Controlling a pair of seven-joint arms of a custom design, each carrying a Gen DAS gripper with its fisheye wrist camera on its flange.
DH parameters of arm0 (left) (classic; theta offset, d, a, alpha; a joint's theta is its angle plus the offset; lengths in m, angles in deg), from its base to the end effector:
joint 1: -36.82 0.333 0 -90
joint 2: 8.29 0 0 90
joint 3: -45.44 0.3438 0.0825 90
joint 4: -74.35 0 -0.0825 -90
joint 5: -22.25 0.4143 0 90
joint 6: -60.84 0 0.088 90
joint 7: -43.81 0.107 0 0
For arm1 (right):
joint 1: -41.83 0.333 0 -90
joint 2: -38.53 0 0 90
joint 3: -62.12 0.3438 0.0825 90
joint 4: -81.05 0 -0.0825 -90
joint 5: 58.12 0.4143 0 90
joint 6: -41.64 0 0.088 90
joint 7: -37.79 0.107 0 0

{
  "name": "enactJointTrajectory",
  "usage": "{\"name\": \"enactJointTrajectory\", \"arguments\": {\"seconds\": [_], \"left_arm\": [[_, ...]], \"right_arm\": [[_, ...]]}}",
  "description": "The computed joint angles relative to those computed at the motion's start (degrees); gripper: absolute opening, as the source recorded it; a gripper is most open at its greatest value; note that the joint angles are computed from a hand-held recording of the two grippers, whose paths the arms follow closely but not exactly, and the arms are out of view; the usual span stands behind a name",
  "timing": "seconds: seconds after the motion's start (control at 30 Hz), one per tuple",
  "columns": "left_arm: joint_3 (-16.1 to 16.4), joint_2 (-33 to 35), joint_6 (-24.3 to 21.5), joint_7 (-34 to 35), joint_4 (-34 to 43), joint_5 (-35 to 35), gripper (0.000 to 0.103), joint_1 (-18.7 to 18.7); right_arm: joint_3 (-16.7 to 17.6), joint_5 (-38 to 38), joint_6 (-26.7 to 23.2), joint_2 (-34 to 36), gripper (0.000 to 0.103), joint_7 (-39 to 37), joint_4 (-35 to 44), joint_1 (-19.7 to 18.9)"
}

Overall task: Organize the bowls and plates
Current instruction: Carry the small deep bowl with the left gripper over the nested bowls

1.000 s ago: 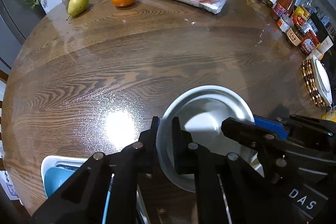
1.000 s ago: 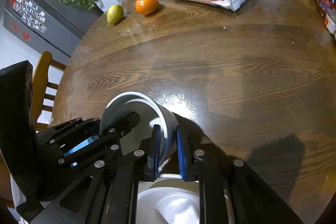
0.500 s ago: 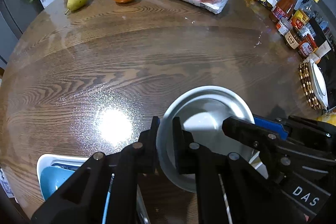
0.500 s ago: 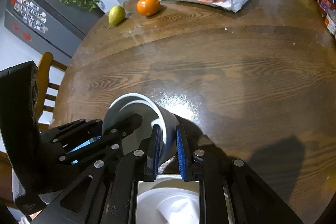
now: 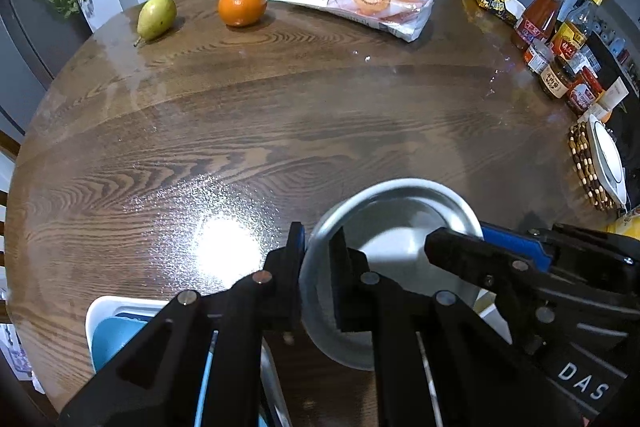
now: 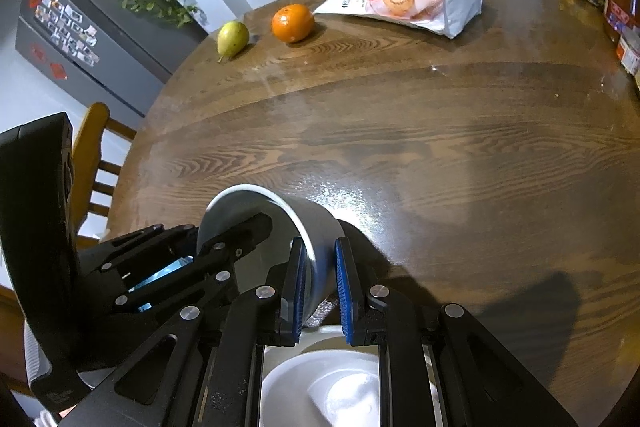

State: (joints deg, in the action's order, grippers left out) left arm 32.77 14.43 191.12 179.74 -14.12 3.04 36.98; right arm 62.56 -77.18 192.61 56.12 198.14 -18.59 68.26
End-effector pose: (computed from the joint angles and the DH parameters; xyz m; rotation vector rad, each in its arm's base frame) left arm 0.7282 -0.1444 0.4810 -1.0847 2.7275 -0.7270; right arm 0.6394 0.3325 0.4783 -1.2736 2.1892 -0.2653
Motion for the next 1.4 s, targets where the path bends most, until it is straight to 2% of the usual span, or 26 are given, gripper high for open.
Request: {"name": "enactJointTrajectory", "arguments": {"seconds": [0.93,1.4], "left_arm": [[-0.5,-3.7,3.1,4.0,-3.0,-5.0,0.009,0.9],[0.0,-9.2,5.4,9.4,-8.3,-10.5,0.009,1.1]], "right_arm": [[-0.7,-8.7,1.2,-3.1,0.017,7.3,-1.9,1.3],[0.5,-16.5,-0.1,-6.9,0.017,14.6,-4.1,1.8]]}}
